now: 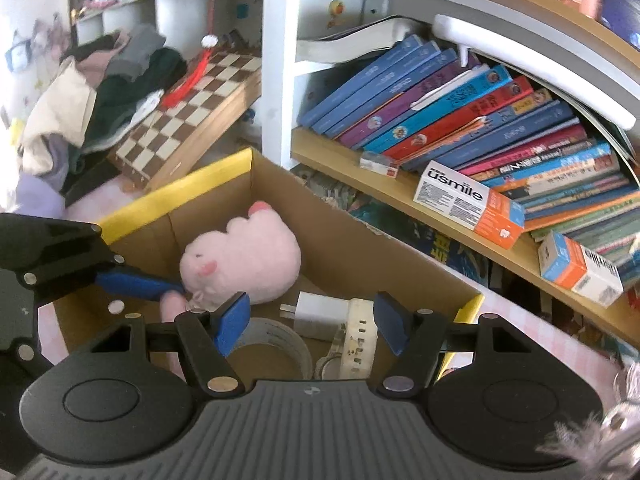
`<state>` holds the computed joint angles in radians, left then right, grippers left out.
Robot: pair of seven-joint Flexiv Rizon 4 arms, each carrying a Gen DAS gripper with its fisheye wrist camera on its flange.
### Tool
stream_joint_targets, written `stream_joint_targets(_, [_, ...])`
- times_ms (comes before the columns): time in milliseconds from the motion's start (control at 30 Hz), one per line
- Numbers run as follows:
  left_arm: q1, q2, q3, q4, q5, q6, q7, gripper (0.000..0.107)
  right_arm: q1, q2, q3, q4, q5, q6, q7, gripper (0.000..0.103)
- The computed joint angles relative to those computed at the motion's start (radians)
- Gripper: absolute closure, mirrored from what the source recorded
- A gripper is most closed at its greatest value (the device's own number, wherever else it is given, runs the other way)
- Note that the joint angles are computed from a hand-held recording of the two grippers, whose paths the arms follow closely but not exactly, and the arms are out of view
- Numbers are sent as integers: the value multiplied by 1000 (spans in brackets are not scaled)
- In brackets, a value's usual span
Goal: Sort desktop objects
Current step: 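Open the right tool dropping the charger while the left tool drops the pink stick into the box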
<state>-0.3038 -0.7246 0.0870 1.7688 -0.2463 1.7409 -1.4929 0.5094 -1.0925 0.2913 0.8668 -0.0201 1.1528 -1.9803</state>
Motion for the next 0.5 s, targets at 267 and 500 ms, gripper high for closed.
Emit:
stream_joint_targets(267, [35, 37, -47, 69, -2, 129, -12, 19, -7, 77, -17, 142, -1, 125, 82, 34])
stream_joint_targets(500, [53, 82, -80, 149, 0, 214, 1, 18, -26, 157, -14, 295, -39, 234, 162, 33])
